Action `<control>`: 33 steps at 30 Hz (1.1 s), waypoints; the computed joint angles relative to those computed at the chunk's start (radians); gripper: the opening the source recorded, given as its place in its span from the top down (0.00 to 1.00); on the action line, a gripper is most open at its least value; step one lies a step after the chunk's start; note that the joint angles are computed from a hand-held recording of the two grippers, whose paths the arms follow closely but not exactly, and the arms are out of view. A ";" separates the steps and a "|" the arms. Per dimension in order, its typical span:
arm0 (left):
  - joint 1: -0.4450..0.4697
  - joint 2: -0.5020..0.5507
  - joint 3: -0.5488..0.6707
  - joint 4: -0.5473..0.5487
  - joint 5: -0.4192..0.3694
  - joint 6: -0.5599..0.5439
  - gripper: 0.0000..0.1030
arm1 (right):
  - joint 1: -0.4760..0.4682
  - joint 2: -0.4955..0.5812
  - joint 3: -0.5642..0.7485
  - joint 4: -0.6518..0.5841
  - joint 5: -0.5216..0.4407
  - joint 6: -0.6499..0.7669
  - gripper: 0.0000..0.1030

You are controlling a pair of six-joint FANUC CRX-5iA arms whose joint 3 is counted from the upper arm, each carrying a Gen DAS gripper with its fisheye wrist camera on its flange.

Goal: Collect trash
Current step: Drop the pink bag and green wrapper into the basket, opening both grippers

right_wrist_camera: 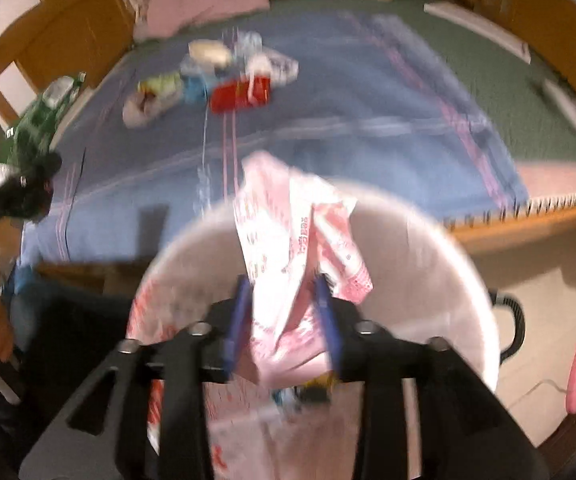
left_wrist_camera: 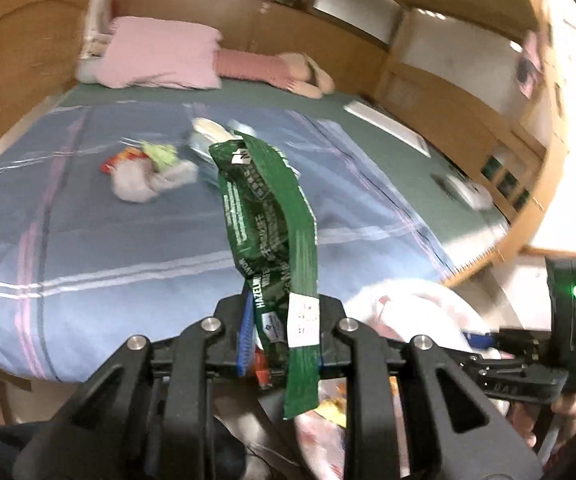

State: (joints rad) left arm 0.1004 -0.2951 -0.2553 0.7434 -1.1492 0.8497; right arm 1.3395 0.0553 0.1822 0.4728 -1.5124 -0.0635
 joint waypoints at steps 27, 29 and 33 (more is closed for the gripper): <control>-0.127 -0.081 -0.007 -0.260 0.146 0.054 0.06 | 0.148 -0.171 -0.238 0.314 -0.147 -0.574 0.27; -0.136 -0.057 0.054 -0.402 0.198 0.183 0.06 | 0.133 -0.139 -0.195 0.302 -0.148 -0.504 0.27; -0.091 0.009 0.108 -0.435 0.193 0.237 0.06 | 0.111 -0.107 -0.160 0.276 -0.123 -0.432 0.24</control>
